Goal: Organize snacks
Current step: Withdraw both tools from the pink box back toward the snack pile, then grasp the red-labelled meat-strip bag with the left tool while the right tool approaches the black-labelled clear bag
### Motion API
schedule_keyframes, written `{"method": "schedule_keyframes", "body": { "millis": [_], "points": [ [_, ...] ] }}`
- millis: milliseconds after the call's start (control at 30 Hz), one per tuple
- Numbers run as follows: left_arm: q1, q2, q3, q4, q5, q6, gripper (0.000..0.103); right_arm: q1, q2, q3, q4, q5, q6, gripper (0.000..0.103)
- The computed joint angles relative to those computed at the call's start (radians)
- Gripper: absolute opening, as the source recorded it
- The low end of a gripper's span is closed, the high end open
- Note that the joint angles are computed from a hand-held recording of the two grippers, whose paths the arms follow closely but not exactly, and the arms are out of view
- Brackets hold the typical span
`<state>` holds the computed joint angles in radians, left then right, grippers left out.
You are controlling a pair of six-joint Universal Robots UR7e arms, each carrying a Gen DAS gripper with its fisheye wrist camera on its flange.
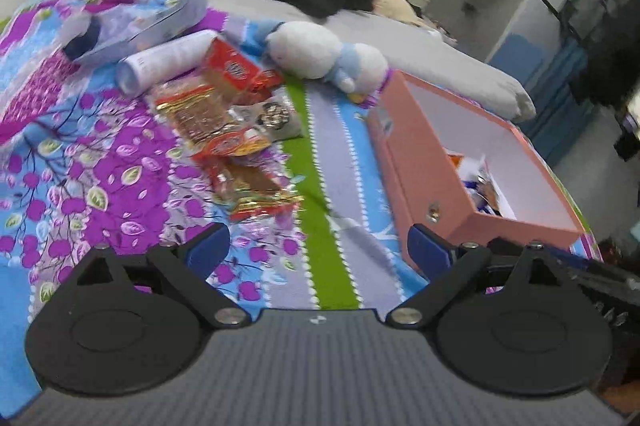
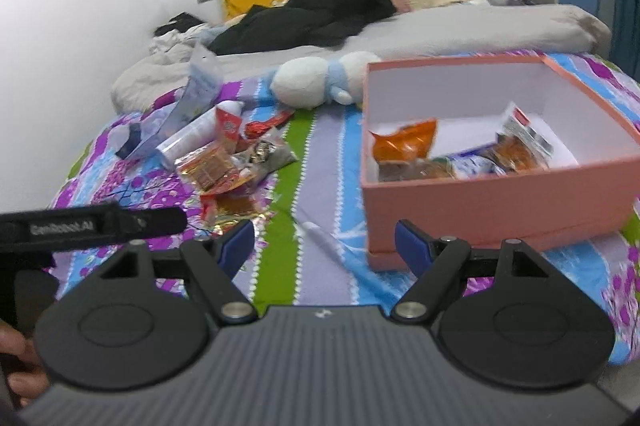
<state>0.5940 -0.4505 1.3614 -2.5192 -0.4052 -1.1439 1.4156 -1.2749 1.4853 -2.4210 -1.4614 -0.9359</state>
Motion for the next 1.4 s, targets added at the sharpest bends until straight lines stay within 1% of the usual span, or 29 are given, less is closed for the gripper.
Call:
{"method": "schedule_keyframes", "body": {
  "millis": [100,200,267,400,467,600,667,700,767,933,1000,1067,1133,1233,1300,1400],
  "points": [
    [0.014,-0.005,0.032,-0.060,0.012,0.003,0.097,0.024,0.029,-0.018,0.001,-0.001,-0.029,0.079],
    [0.036,-0.009,0.058,-0.115,0.006,0.007,0.097,0.043,0.057,-0.034,0.015,-0.001,-0.053,0.078],
    [0.056,-0.005,0.075,-0.201,-0.010,0.044,0.097,0.056,0.076,-0.041,0.021,-0.005,-0.066,0.078],
    [0.096,-0.003,0.100,-0.302,-0.044,0.072,0.096,0.078,0.119,-0.063,0.026,-0.020,-0.074,0.078],
    [0.113,0.004,0.107,-0.364,-0.055,0.111,0.096,0.089,0.144,-0.079,0.013,-0.033,-0.070,0.078],
    [0.147,0.020,0.106,-0.466,-0.079,0.192,0.095,0.108,0.211,-0.152,0.037,-0.064,-0.083,0.078],
    [0.165,0.026,0.098,-0.496,-0.097,0.230,0.086,0.117,0.249,-0.194,0.051,-0.078,-0.085,0.078],
    [0.175,0.030,0.091,-0.511,-0.112,0.251,0.085,0.120,0.266,-0.212,0.058,-0.086,-0.085,0.078],
    [0.195,0.036,0.076,-0.520,-0.133,0.274,0.079,0.129,0.301,-0.246,0.065,-0.102,-0.087,0.078],
    [0.229,0.053,0.037,-0.547,-0.150,0.346,0.076,0.144,0.380,-0.302,0.046,-0.115,-0.091,0.078],
    [0.236,0.056,0.012,-0.509,-0.139,0.384,0.074,0.147,0.416,-0.334,0.044,-0.121,-0.080,0.078],
    [0.248,0.060,-0.013,-0.487,-0.155,0.427,0.069,0.151,0.455,-0.365,0.023,-0.139,-0.062,0.078],
    [0.262,0.064,-0.023,-0.513,-0.183,0.453,0.069,0.152,0.490,-0.400,0.014,-0.143,-0.048,0.078],
    [0.276,0.079,-0.047,-0.532,-0.189,0.482,0.069,0.157,0.542,-0.453,0.014,-0.149,-0.016,0.078],
    [0.281,0.084,-0.056,-0.541,-0.195,0.508,0.069,0.159,0.565,-0.468,-0.002,-0.146,-0.019,0.078],
    [0.290,0.089,-0.060,-0.570,-0.209,0.536,0.069,0.161,0.602,-0.510,0.031,-0.144,-0.006,0.079]
  ]
}}
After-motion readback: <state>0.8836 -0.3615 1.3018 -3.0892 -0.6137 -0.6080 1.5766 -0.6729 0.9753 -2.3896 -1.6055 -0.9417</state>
